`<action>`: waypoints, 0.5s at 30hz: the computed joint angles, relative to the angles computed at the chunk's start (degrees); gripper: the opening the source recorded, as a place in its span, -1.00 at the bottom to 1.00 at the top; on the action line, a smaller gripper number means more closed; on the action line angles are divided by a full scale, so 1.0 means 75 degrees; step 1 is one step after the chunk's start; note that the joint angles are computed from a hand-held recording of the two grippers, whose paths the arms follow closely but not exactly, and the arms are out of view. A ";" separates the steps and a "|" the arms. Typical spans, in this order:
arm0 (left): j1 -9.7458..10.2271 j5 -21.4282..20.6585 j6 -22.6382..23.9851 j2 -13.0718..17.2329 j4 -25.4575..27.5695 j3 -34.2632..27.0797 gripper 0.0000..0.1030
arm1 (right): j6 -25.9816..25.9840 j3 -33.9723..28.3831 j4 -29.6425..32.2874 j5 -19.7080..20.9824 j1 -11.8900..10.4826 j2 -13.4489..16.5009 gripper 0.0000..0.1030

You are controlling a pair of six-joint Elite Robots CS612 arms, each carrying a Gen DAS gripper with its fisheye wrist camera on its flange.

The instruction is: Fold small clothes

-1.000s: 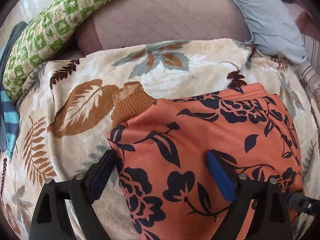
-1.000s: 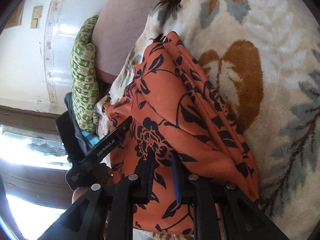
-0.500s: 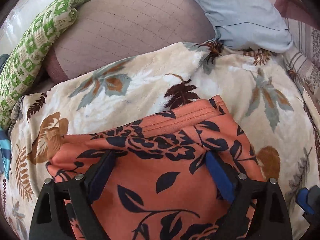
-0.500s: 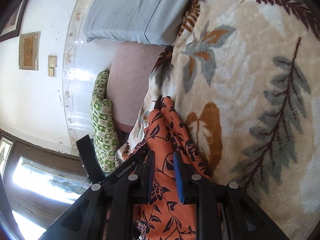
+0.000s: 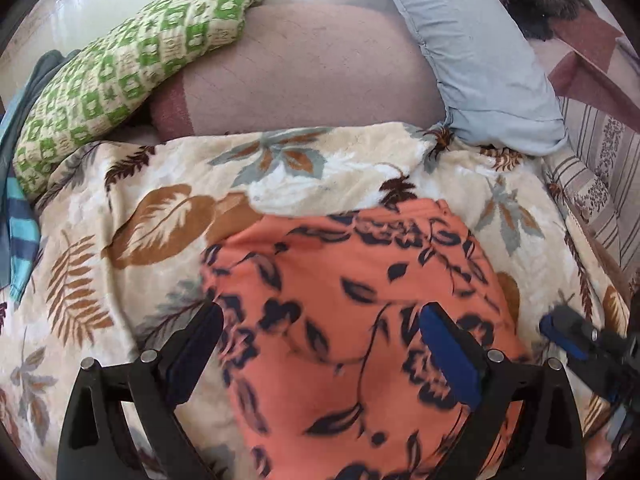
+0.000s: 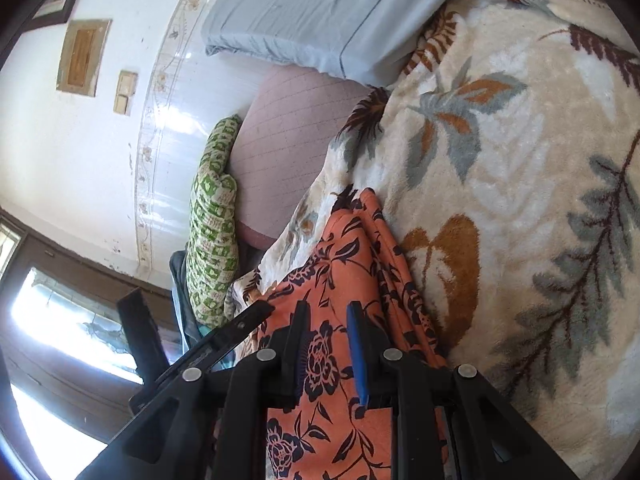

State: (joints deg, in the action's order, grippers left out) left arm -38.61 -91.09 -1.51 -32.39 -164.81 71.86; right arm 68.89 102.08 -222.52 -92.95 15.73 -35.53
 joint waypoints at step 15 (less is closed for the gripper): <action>0.0128 0.0229 0.0131 -0.0270 -0.0143 0.1314 1.00 | -0.0396 -0.0580 0.2583 0.1222 0.0031 -0.0051 -0.62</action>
